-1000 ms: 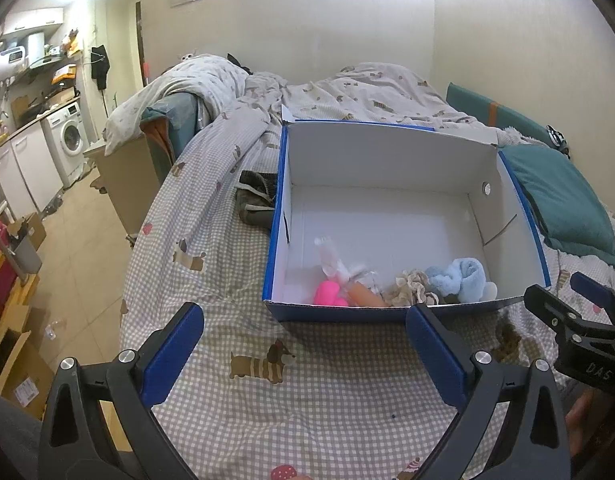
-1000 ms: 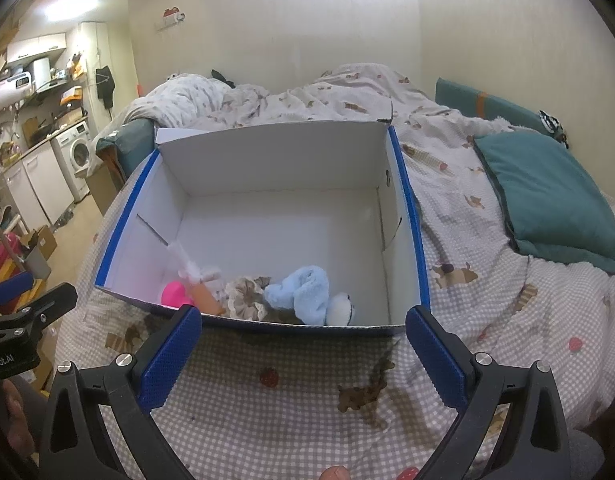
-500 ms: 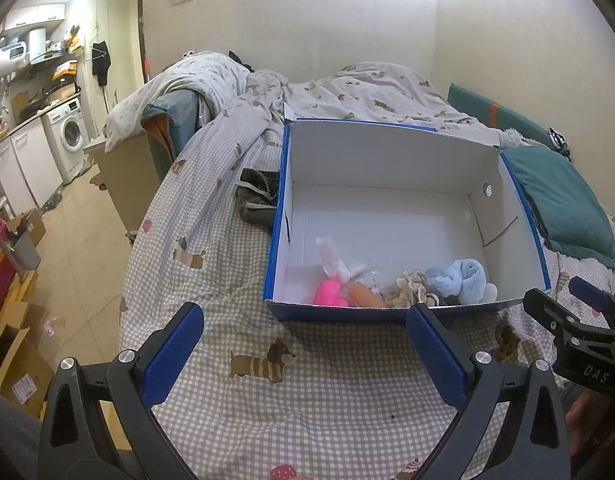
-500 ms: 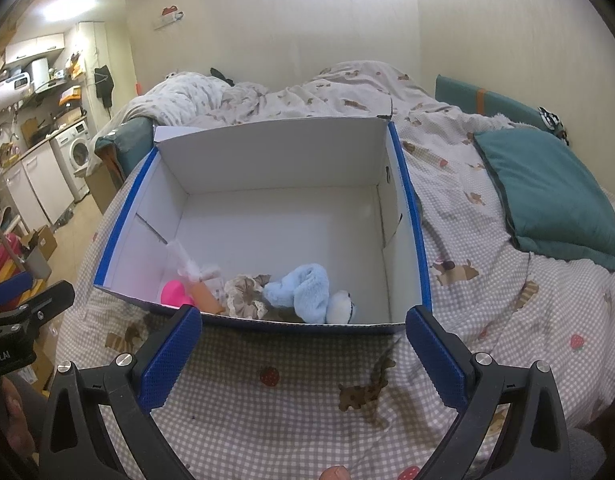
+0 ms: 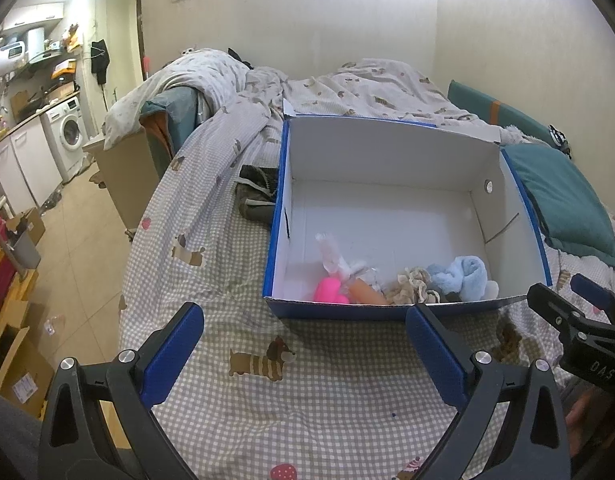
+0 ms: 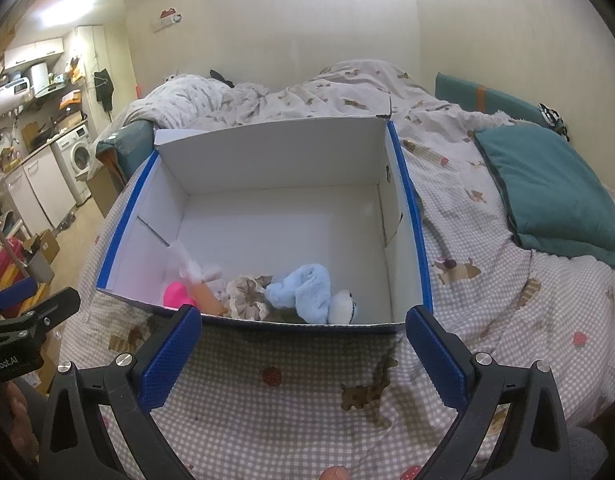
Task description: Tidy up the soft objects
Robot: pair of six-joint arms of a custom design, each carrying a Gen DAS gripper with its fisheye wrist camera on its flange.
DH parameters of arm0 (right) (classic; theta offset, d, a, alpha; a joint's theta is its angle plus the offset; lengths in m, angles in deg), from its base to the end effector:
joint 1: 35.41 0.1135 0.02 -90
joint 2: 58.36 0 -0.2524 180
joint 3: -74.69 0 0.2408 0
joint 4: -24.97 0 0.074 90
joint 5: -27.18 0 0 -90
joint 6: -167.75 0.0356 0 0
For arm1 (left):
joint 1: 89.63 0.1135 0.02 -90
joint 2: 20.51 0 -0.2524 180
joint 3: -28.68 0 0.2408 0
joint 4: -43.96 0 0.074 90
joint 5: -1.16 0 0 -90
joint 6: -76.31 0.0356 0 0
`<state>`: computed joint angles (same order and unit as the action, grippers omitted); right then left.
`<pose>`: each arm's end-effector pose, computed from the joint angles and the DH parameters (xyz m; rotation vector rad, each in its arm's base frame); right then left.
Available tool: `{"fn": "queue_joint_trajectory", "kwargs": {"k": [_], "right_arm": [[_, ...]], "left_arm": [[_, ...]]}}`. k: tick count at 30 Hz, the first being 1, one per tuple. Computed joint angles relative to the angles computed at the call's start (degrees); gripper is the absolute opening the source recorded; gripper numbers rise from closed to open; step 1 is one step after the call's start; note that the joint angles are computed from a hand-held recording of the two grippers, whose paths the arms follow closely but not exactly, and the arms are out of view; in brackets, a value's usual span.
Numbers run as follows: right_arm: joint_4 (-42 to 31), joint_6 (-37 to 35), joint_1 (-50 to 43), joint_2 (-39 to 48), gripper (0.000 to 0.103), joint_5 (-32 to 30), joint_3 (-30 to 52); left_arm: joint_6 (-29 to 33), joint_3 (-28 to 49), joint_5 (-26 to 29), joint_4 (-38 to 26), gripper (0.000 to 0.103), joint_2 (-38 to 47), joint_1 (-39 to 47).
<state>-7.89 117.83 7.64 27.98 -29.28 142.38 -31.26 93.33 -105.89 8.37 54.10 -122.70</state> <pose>0.2301 0.1881 0.2072 0.1798 2.2745 0.0140 0.2285 -0.1363 0.2381 0.1720 2.3173 -0.0910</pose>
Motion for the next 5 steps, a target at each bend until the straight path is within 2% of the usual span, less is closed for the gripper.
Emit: {"fn": "queue_joint_trajectory", "kwargs": {"k": [5], "right_arm": [[-0.2,0.04,-0.01,0.0,0.103,-0.21,0.22]], "left_arm": [[-0.26,0.01,0.09,-0.18,0.101,-0.15,0.11]]}}
